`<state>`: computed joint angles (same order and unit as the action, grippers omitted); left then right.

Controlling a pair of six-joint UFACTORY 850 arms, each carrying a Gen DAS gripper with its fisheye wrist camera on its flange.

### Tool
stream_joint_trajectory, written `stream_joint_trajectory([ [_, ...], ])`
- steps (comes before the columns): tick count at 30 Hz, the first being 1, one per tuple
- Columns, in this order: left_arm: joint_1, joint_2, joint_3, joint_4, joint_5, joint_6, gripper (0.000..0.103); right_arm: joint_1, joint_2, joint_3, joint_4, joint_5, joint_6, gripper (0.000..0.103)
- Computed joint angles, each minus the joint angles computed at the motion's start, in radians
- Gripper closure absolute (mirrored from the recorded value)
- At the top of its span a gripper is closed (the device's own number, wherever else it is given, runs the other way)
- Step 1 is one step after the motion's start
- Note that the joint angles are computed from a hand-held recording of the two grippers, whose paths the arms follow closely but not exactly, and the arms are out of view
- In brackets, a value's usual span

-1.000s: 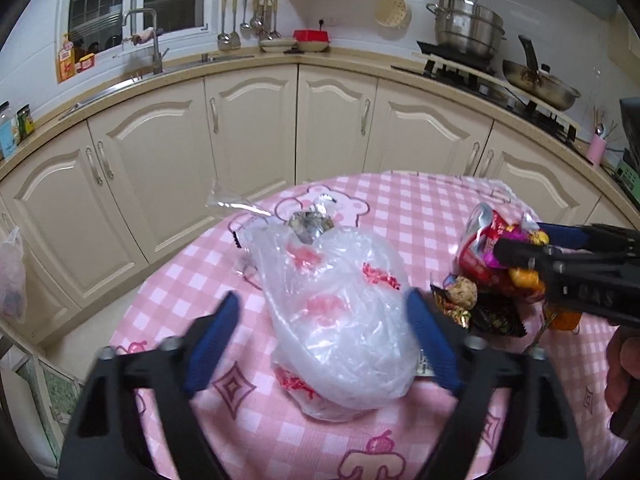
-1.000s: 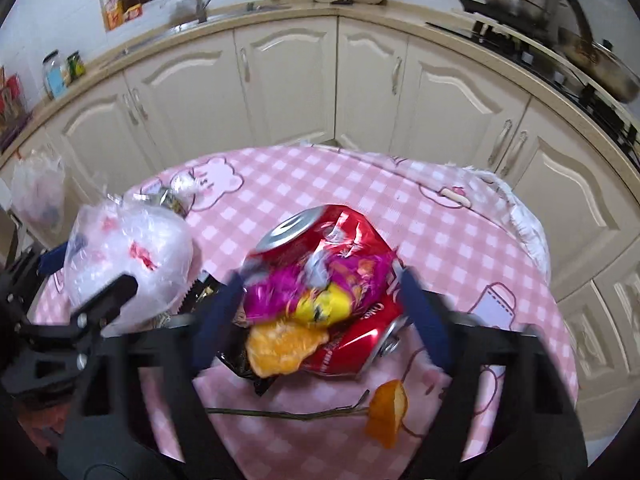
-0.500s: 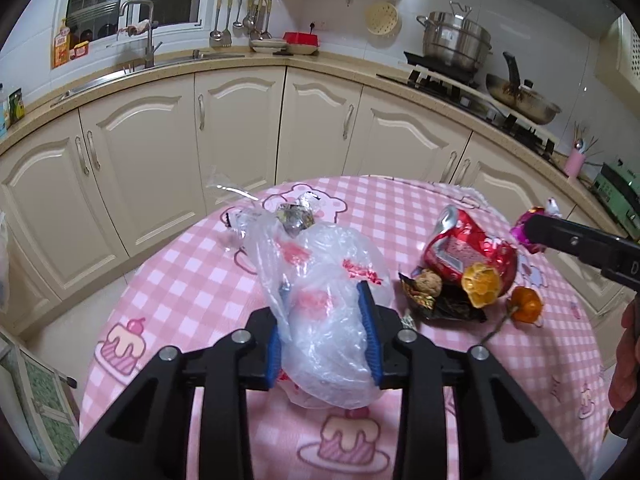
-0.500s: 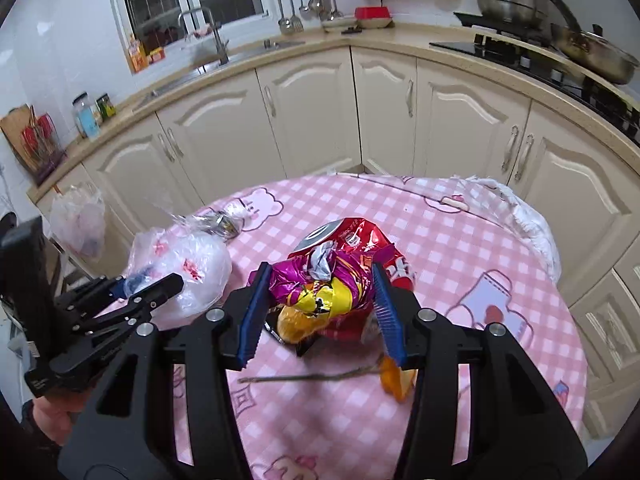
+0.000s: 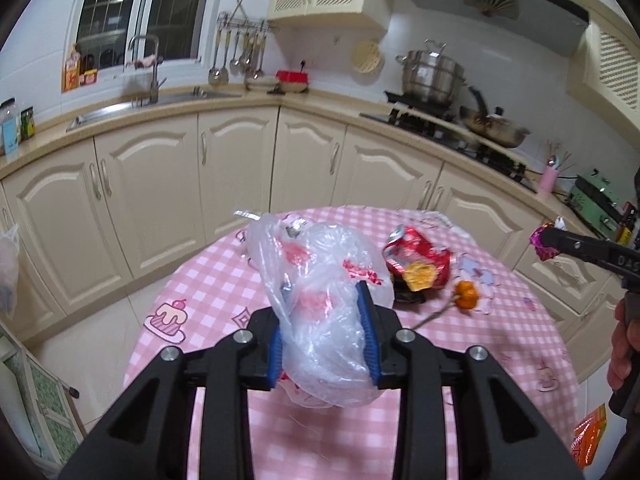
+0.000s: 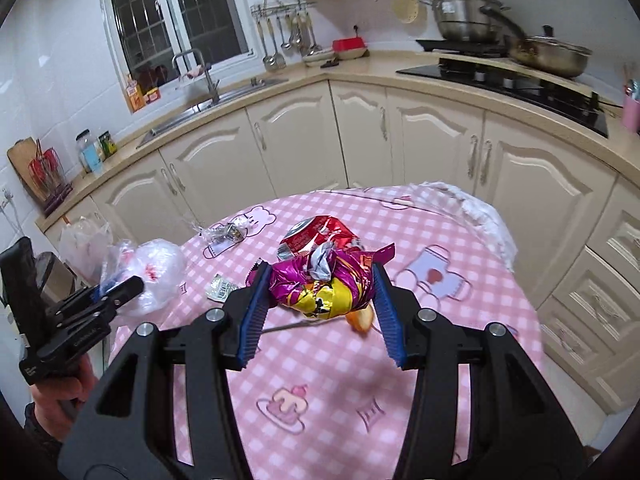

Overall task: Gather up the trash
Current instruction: 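Grasp the white plastic bag with the left tool while the right tool grasps the purple candy wrapper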

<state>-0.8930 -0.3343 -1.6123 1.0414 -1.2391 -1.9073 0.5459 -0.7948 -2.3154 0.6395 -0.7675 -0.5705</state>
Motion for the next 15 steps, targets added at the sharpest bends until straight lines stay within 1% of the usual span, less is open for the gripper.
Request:
stream_joint_trajectory([
  [2, -0.015, -0.007, -0.024, 0.016, -0.009, 0.005, 0.072, -0.014, 0.047, 0.068, 0.035, 0.027, -0.03, 0.054],
  [6, -0.044, -0.062, -0.131, 0.05, -0.028, 0.068, 0.072, -0.044, 0.123, 0.176, 0.094, 0.07, -0.077, 0.054],
  [12, -0.066, -0.172, -0.322, 0.077, 0.003, 0.18, 0.072, -0.108, 0.222, 0.319, 0.184, 0.12, -0.14, 0.054],
  [15, -0.072, -0.252, -0.457, 0.072, 0.038, 0.259, 0.072, -0.145, 0.262, 0.379, 0.218, 0.14, -0.16, 0.054],
])
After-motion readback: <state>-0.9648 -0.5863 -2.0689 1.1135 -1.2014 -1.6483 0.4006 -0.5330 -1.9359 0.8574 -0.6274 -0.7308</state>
